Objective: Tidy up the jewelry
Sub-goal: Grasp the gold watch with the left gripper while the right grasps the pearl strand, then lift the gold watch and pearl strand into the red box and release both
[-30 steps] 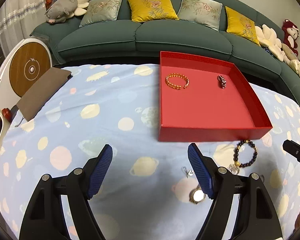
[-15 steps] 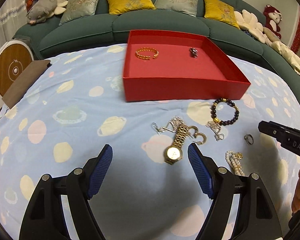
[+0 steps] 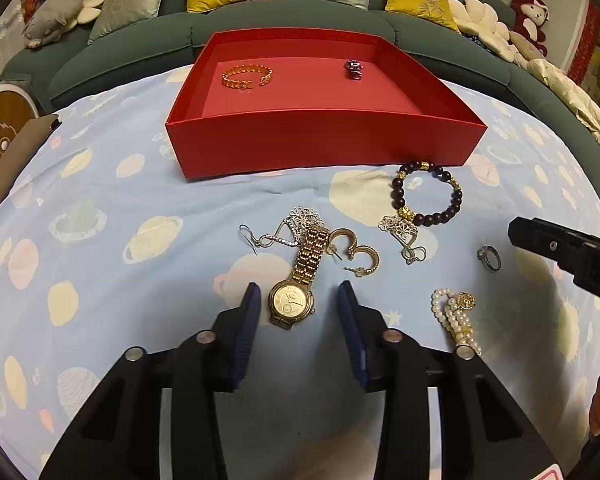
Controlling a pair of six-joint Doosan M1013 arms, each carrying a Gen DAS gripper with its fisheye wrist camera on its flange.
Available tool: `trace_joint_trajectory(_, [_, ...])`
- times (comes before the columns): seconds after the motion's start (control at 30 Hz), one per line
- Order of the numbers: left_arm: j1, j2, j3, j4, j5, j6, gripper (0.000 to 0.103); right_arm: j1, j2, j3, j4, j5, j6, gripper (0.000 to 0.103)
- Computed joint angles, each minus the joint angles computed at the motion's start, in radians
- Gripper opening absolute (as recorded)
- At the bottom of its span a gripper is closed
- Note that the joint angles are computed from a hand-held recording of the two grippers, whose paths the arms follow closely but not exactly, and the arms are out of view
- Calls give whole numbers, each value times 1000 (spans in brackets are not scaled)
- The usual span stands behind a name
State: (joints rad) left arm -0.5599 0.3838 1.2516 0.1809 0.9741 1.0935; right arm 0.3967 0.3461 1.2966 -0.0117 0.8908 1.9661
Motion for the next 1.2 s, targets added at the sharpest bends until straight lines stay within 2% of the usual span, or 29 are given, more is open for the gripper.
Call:
trace_joint_trajectory(0.03, [1, -1, 0, -5, 0, 4, 21, 3, -2, 2, 4, 2, -9, 38])
trace_joint_trajectory(0.07, [3, -2, 1, -16, -2, 10, 21, 6, -4, 5, 11, 5, -22, 38])
trace_joint_trajectory(0.3, [10, -29, 28, -31, -29, 20, 20, 44, -16, 34, 12, 19, -112, 38])
trace_joint_trajectory(0.43, [16, -48, 43, -41, -48, 20, 20, 48, -19, 51, 43, 22, -146, 38])
trace_joint_trajectory(0.83, [14, -70, 54, -15, -71, 1, 20, 55, -27, 52, 77, -22, -152, 38])
trace_joint_trajectory(1.2, [25, -87, 70, -20, -85, 0, 20, 84, 0, 36, 36, 8, -150, 38])
